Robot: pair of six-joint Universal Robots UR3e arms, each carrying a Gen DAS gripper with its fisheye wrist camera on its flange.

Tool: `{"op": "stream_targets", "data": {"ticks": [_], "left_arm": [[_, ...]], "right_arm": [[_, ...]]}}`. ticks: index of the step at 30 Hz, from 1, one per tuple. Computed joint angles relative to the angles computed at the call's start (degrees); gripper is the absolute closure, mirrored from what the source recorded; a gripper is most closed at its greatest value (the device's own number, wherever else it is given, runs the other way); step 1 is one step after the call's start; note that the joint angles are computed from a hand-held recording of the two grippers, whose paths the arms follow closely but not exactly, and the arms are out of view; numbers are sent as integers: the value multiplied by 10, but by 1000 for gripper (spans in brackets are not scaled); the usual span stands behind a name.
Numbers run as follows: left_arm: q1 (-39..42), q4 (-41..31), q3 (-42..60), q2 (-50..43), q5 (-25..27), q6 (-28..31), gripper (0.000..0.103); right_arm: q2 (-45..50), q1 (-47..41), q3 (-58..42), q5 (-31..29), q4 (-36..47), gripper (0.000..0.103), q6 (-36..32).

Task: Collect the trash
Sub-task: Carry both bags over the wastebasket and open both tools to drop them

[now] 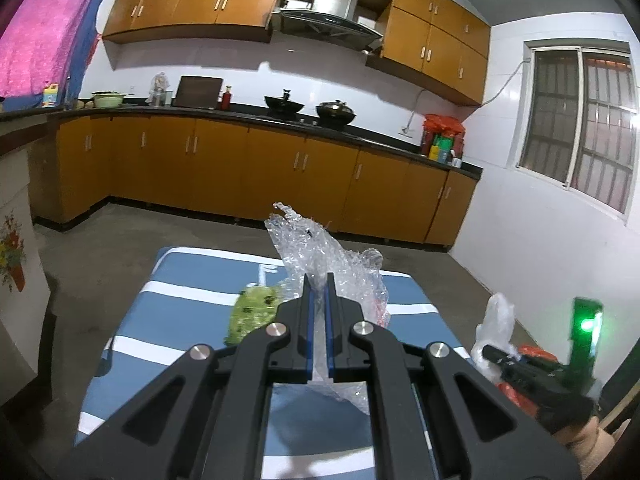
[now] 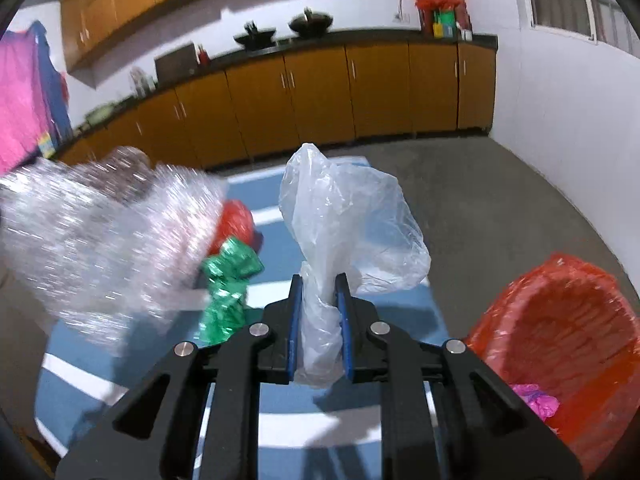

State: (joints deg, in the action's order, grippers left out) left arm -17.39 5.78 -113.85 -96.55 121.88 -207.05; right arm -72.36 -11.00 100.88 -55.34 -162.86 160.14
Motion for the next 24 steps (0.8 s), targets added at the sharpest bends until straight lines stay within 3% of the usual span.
{"op": "stream_targets", "data": {"ticks": [12,24], "left_arm": [[-76,-40,156,-103,-9,4,97],[-137,-117,392,-253,-52,15,97]], "right_arm": [[-194,-173,87,137,116,86,-78],[-240,-303,97,185,196,86,-141]]}}
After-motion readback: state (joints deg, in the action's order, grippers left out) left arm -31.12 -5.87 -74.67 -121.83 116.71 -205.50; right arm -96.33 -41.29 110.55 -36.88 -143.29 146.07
